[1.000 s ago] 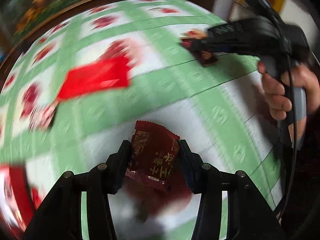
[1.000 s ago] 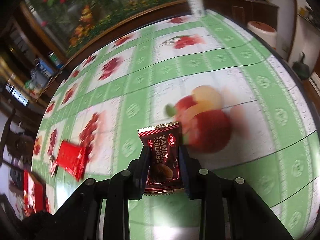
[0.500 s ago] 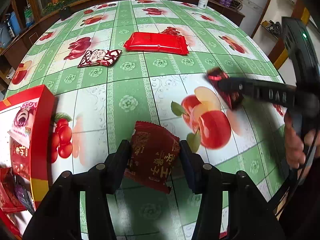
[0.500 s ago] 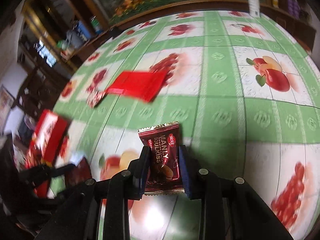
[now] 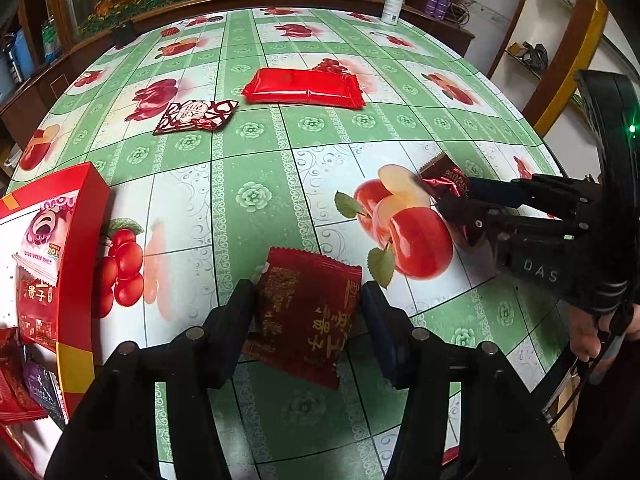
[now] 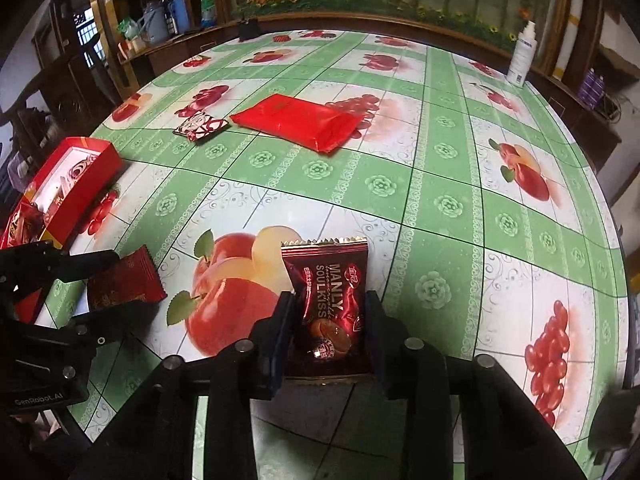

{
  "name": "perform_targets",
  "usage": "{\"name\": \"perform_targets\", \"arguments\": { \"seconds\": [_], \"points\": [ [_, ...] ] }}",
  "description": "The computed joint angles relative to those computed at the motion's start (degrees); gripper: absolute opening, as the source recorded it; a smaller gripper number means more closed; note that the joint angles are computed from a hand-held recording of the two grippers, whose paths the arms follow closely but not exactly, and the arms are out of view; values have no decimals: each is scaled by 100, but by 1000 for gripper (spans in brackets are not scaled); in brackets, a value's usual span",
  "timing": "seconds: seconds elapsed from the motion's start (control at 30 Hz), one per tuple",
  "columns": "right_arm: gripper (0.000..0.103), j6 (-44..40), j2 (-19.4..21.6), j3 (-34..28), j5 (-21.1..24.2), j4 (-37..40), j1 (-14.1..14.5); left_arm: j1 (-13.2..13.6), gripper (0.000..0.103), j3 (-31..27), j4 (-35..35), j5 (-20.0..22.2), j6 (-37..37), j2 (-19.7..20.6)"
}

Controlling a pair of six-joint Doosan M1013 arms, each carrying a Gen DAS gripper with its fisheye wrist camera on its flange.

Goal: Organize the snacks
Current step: 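Carry the red packet in the left gripper and the brown packet in the right gripper to the box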

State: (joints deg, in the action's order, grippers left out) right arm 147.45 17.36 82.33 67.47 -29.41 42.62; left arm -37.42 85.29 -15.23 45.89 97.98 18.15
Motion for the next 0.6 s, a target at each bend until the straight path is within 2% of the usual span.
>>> {"name": "perform_targets", "arguments": {
  "seconds": [0.17, 0.33, 0.6],
  "points": [
    [32, 277, -122, 130, -248, 145, 0, 107, 50, 97, -433, -103, 279, -42],
    [31, 351, -237, 277, -842, 513, -38, 187, 49, 200, -836, -165, 486, -95],
    [31, 130, -208, 263, -1275, 960, -40, 185, 49, 271, -780, -143, 302, -183]
  ]
}}
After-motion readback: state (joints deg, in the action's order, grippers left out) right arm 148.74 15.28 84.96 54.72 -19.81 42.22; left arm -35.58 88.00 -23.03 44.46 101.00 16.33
